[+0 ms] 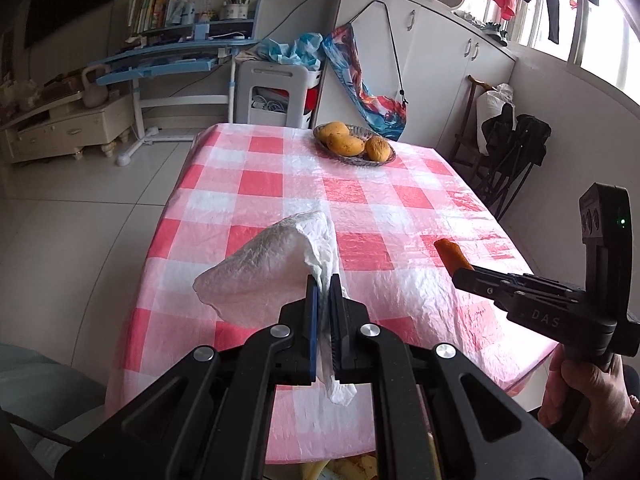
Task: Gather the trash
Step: 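Grasp the white plastic bag with the left gripper while the right gripper grasps an orange peel, then carry the bag and peel over the yellow basin and open both grippers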
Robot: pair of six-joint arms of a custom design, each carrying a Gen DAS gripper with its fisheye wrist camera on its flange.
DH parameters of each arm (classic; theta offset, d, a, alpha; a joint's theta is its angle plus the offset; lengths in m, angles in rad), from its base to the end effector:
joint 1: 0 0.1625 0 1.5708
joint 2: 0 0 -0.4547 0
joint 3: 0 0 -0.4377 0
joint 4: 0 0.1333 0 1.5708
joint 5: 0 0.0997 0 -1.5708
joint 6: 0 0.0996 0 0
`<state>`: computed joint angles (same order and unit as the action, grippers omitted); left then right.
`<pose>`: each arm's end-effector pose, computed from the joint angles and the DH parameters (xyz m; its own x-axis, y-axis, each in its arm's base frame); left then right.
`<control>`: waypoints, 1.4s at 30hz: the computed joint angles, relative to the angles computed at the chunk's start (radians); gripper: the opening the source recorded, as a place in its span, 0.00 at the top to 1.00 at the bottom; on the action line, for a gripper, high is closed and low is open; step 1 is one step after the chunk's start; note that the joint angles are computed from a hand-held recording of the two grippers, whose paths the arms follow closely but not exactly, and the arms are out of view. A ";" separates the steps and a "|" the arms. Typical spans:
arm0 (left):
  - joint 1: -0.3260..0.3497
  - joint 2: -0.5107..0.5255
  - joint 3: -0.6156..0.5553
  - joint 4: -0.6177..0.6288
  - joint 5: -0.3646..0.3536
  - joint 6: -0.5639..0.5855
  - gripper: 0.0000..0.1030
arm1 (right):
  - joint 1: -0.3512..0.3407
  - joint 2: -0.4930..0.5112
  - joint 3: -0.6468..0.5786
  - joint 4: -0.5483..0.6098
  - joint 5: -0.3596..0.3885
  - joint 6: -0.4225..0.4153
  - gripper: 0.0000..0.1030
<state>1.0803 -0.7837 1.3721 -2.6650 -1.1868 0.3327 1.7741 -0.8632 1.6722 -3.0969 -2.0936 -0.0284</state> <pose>-0.2349 -0.8020 0.2081 -0.7192 0.5135 -0.4680 0.6845 0.6390 -0.3509 0.2291 -0.6976 0.1918 -0.9101 0.1254 0.3948 -0.1781 0.7421 -0.6463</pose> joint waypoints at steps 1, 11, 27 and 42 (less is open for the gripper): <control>0.000 0.000 0.000 -0.003 -0.001 0.002 0.94 | -0.001 0.000 0.001 -0.005 0.003 -0.001 0.83; -0.010 -0.006 0.021 -0.048 -0.009 0.035 0.94 | 0.004 -0.006 0.011 -0.031 0.027 -0.018 0.83; -0.017 -0.127 0.193 -0.128 -0.103 0.035 0.94 | 0.065 -0.061 0.169 -0.115 0.032 0.044 0.83; -0.018 -0.262 0.349 -0.151 -0.158 0.015 0.94 | 0.136 -0.083 0.278 0.011 -0.022 0.170 0.83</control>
<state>1.0621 -1.0455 1.7211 -2.8156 -1.3450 0.3472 1.9099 -0.9465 1.9505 -3.0858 -2.1159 0.1416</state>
